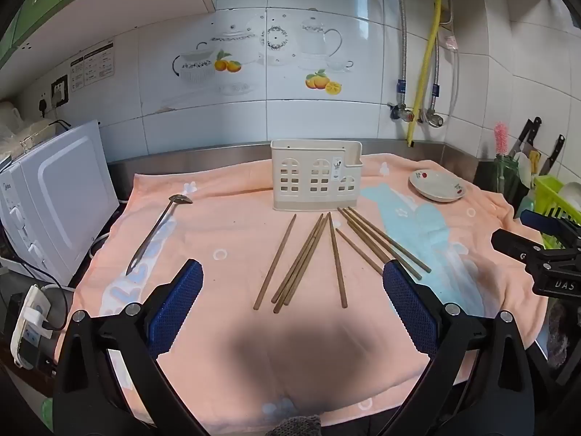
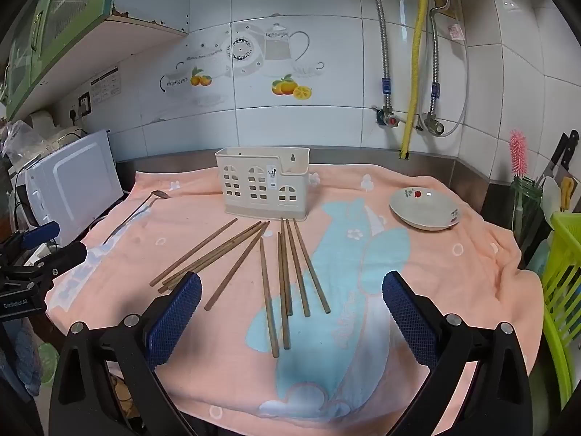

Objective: Organize utensils

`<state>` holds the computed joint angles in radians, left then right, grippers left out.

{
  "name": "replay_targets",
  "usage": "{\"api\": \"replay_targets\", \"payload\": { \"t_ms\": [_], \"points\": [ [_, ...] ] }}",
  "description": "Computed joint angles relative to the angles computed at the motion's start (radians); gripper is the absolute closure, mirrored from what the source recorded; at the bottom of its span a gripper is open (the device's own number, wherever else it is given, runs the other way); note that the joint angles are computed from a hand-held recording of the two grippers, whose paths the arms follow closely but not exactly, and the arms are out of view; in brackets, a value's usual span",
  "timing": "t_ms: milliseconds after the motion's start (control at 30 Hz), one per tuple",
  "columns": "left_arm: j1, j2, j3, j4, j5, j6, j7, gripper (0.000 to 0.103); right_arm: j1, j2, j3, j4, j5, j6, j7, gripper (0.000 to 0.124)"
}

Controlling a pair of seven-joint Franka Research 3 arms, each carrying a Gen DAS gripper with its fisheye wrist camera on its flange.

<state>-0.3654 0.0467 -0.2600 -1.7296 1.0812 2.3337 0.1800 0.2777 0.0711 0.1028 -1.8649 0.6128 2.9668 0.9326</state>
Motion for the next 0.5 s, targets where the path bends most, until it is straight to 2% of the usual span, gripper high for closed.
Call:
{"api": "replay_targets", "payload": {
  "t_ms": [367, 400, 500],
  "points": [
    [-0.007, 0.013, -0.003, 0.014, 0.002, -0.018, 0.016, 0.005, -0.019, -0.017, 0.006, -0.007, 0.046, -0.017, -0.047, 0.027],
    [-0.009, 0.014, -0.003, 0.015, 0.004, -0.018, 0.014, 0.005, 0.004, -0.011, -0.007, -0.011, -0.024, -0.007, 0.013, 0.027],
    [-0.016, 0.018, -0.002, 0.02, 0.003, -0.025, 0.011, 0.005, 0.007, -0.01, -0.006, -0.013, -0.038, 0.0, 0.027, 0.027]
  ]
}}
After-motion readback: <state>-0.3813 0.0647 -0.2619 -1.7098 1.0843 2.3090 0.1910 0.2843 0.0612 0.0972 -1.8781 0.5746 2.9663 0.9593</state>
